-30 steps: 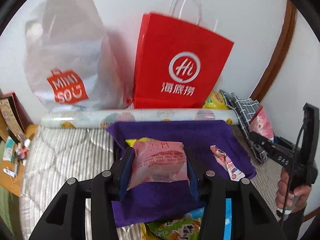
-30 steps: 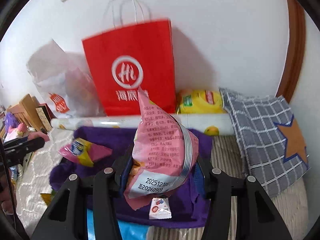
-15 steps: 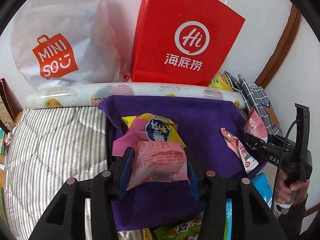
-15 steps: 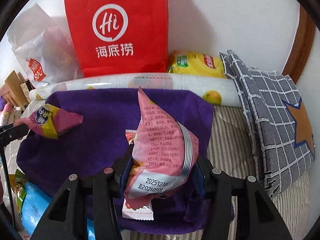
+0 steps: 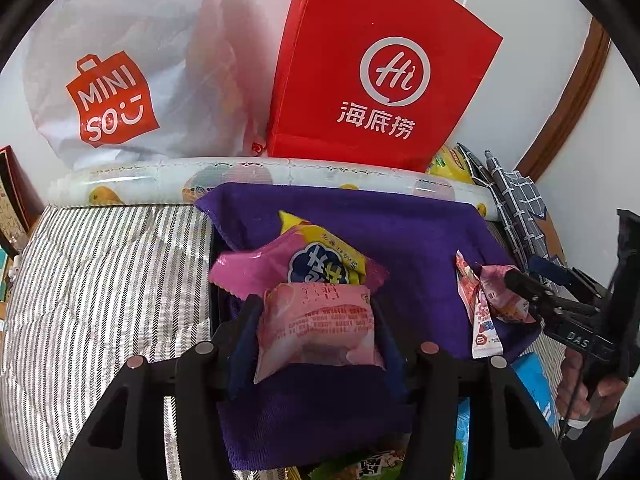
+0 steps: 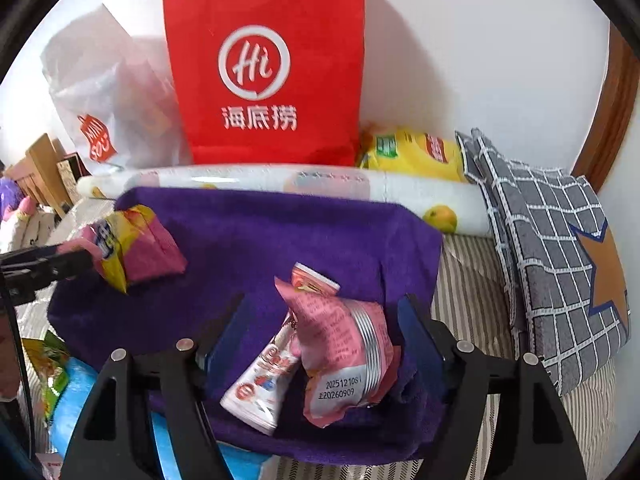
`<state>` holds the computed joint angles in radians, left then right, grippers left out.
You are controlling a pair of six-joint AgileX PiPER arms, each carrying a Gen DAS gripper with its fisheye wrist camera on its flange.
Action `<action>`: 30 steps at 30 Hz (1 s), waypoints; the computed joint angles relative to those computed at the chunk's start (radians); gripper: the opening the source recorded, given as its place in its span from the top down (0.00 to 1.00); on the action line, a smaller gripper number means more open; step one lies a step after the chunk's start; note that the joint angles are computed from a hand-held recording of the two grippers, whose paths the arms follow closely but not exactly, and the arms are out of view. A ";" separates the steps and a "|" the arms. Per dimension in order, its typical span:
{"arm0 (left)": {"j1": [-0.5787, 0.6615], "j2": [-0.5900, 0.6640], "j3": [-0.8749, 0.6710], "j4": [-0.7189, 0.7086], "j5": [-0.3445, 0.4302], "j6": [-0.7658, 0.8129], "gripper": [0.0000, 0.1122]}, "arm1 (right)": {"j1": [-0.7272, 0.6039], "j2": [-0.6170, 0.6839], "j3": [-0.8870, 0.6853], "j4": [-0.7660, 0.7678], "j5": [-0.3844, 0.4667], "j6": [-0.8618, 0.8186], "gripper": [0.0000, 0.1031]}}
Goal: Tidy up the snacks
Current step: 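Carry both packets onto the purple towel and open both tools to release them, then grasp the dark blue snack bag beside the tissue box with the right tool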
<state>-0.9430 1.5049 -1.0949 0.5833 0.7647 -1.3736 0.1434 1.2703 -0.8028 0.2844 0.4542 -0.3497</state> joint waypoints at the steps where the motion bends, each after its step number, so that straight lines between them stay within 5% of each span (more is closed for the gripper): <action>1: 0.004 0.003 -0.002 -0.011 -0.002 0.011 0.52 | 0.000 -0.002 0.000 0.002 -0.001 0.000 0.27; 8: 0.007 -0.003 -0.012 -0.033 0.006 0.030 0.37 | -0.006 -0.021 0.008 0.031 -0.003 -0.016 0.27; 14: -0.003 -0.015 -0.030 -0.047 0.036 0.049 0.34 | -0.017 -0.051 0.010 0.067 0.010 -0.026 0.27; 22: -0.051 -0.072 -0.049 -0.029 0.115 0.035 0.33 | 0.065 -0.207 0.014 -0.166 0.086 0.249 0.27; 30: -0.212 -0.151 -0.044 0.032 0.259 -0.065 0.33 | 0.228 -0.399 0.036 -0.469 0.257 0.632 0.27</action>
<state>-1.1548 1.3538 -1.1386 0.6152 1.0233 -1.4382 0.3715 0.8714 -0.7665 -0.1845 0.7107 0.2828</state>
